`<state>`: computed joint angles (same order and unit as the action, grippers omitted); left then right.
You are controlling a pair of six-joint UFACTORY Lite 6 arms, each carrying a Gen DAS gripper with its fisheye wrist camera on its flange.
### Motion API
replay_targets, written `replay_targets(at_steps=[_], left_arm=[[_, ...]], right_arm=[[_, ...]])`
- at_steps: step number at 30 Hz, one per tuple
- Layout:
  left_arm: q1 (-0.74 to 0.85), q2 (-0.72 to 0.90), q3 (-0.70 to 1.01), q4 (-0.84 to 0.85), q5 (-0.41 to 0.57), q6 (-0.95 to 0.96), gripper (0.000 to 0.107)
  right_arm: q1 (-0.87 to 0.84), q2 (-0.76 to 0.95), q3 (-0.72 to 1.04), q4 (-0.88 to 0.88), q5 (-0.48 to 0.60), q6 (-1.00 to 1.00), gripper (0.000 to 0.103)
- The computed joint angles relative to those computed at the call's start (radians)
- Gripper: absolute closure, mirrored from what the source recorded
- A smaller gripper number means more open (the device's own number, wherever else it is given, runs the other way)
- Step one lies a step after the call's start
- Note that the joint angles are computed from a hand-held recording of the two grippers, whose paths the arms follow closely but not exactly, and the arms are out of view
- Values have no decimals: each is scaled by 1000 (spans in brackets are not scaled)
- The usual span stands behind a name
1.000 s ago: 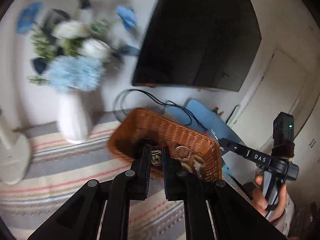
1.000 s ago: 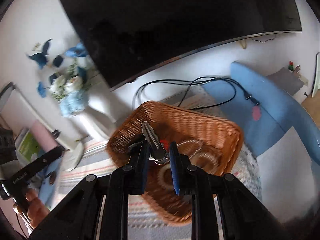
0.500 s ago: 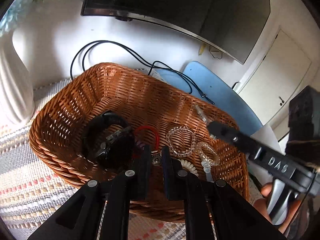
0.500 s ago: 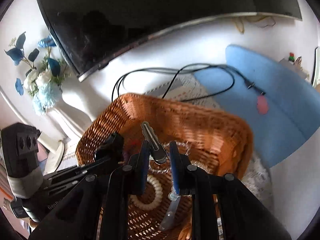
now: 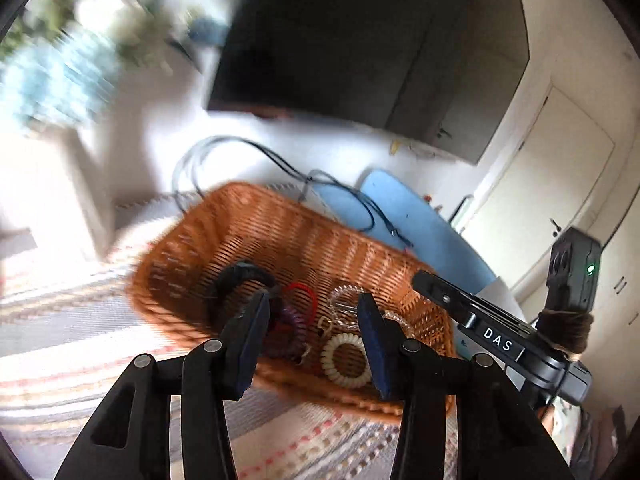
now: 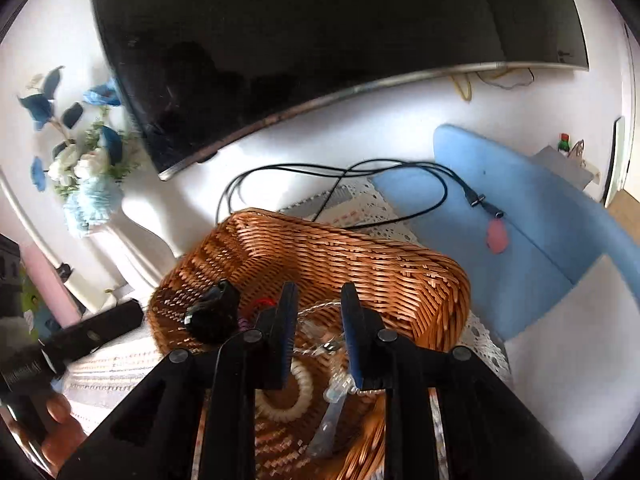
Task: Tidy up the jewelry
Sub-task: 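Move both open grippers back to the small charms on the tablecloth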
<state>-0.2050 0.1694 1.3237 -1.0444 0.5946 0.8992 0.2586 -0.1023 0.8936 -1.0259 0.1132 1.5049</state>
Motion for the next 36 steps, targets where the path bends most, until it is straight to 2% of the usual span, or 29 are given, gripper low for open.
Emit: replay_targets(at_steps=[2,4,6,7,9,13,15,17,18,21,24,25,28,31,32,33,36], left_arm=[[82,-106,-65,11,42,31,60],[191,-188,-126,-3,95,86,60],[340,-207,-149,-28,229,145,60],[406,-200,-157,-41,293,179,60],[477,-186,-192,-41,329,244,60],[515,-111,-314,-65,212,384,60],[486,-35,-290,2,153,319,60],[411,-34,-295,146,8,191,60],[396,-46,-308,174,-24,177,60],[381,-69,-323,231,-14,160,60],[331,-96,-351,325,-78,88,60],[308,-93,-358,371,-103,44,60],[258,-92,-375,441,-149,-28,60],[222,-96,-387,514,-175,-95,60],[202,-99,-398,574,-204,-152,58],[196,-106,-403,593,-215,-168,58],[220,-98,-389,560,-184,-125,58]], right_arm=[[48,-77,-39,75,23,-72,77],[144,-149,-80,-18,93,20,77],[271,-197,-124,-105,170,126,76],[310,-202,-137,-111,173,144,76],[392,-195,-159,-67,163,132,76],[510,-116,-129,35,195,48,76],[540,-70,-101,116,186,-27,76],[554,-36,-92,140,157,-34,76],[561,-8,-77,173,145,-64,76],[581,96,-19,277,140,-159,76],[588,190,30,421,93,-293,76],[598,220,53,418,93,-287,76],[642,336,173,303,189,-159,76],[679,457,301,287,322,-173,76],[687,478,318,292,342,-190,77],[696,477,319,261,358,-170,82],[715,439,275,187,429,-75,87]])
